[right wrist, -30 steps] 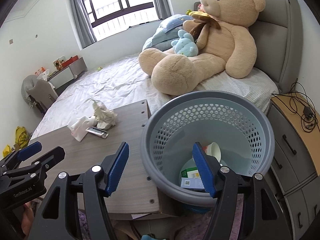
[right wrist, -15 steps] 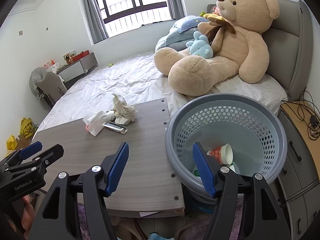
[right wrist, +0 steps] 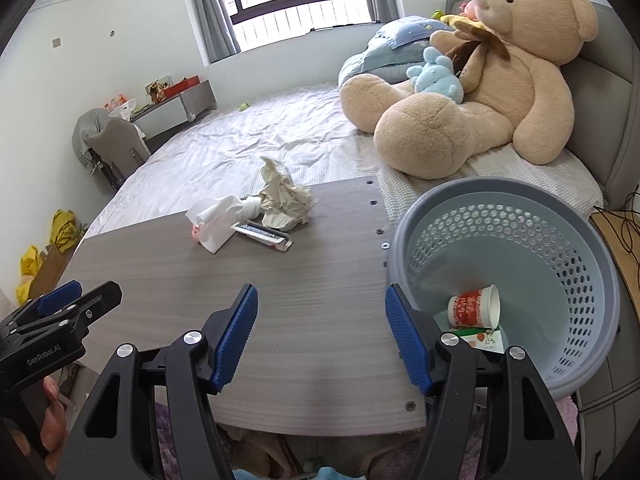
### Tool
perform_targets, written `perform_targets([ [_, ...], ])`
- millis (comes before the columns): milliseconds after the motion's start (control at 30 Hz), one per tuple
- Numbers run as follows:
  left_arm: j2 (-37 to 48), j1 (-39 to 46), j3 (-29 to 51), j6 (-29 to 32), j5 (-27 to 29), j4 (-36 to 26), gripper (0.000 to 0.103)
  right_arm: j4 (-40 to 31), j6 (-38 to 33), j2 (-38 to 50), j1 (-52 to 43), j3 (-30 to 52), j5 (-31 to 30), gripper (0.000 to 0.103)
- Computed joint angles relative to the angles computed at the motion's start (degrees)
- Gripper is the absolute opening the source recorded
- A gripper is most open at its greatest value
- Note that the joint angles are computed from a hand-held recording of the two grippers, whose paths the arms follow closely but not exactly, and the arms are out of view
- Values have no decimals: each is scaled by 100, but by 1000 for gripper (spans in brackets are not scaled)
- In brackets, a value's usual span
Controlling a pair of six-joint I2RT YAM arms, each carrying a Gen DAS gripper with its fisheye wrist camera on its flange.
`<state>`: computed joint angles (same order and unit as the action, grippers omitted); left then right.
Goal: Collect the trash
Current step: 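Grasp the crumpled paper with the right tool and lift it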
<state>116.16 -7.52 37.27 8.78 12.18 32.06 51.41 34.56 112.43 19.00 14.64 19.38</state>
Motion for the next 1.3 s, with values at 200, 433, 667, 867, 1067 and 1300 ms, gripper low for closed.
perform_targets([
  [200,469,100,527,-26,10,-277,87,-238,-156,389,-123,525,-183,64],
  [433,975,94,1235,-99,-51,-627,87,-571,-398,749,-450,1183,-453,64],
  [667,1432,45,1972,-89,-114,-959,87,-1193,-686,1214,-755,2218,-710,64],
  [867,1784,6,2648,-172,-88,-1289,87,-1602,-1010,1584,-879,3087,-774,74],
  [1067,1966,-13,3011,-195,-43,-1470,87,-2201,-1101,1971,-958,4000,-679,78],
  [1300,2145,2,3300,-219,-11,-1673,87,-2995,-1115,2492,-903,4966,-487,80],
])
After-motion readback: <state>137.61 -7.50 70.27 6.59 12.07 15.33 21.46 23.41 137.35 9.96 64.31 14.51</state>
